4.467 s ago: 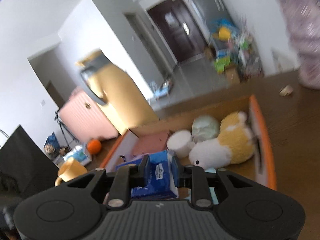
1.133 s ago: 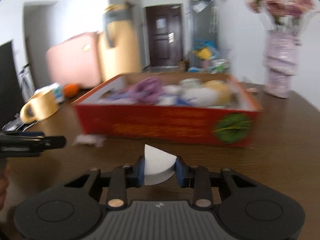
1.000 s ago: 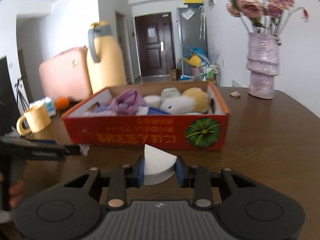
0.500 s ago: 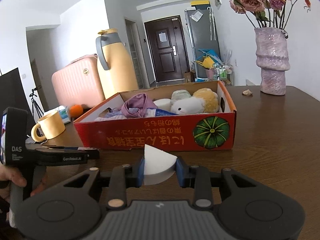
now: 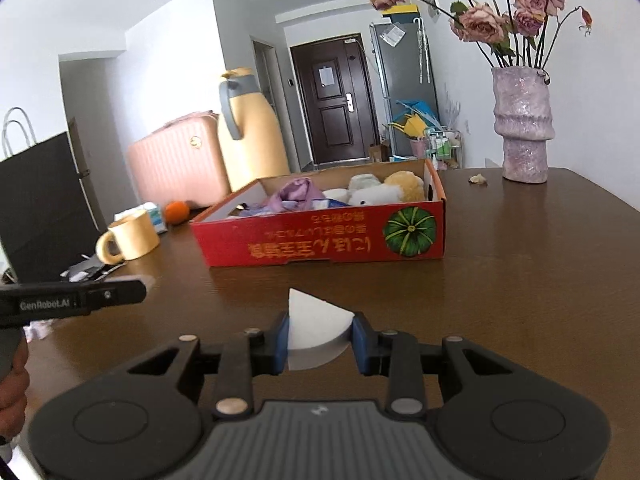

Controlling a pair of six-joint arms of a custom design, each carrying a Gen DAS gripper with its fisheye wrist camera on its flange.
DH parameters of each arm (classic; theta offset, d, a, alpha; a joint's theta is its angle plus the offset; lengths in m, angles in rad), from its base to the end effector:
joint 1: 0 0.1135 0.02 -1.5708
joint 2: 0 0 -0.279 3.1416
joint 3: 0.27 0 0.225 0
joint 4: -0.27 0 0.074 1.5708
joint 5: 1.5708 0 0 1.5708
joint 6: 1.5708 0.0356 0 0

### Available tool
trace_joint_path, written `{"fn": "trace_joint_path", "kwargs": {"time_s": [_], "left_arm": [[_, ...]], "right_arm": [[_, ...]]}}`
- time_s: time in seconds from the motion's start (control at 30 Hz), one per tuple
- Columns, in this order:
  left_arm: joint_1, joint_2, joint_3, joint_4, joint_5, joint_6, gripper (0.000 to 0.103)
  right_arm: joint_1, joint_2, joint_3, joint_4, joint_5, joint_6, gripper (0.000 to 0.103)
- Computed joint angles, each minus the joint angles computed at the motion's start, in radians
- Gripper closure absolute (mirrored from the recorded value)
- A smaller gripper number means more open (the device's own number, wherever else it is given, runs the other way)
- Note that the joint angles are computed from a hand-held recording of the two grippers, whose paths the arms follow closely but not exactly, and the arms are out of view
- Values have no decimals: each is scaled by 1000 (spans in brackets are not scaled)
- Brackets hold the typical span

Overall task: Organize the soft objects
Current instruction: 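Carry the sponge wedge and packet into the box and open both grippers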

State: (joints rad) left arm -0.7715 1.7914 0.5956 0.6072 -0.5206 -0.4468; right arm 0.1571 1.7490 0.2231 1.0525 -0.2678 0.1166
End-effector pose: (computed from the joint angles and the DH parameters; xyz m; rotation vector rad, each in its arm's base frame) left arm 0.2300 -0.1989 0.1477 0.0434 2.0778 -0.1802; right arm 0.2312 0.0462 0.1248 -0.2101 2.0442 0.4441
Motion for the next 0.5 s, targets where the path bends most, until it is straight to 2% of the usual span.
{"fn": "trace_joint_path", "kwargs": {"time_s": [0.27,0.4,0.5], "left_arm": [[-127,-124,-57,6,-113,6,62],[-122,-115,-31,-12,-117,-13,62],[-69,-84,30,11,-69,44,62]], "right_arm": [[23,-213,-140,-12,16,-1,72],[1,-219,-119,-44,4,-13,72],[-1,-234,-32,-145,13,-110,72]]}}
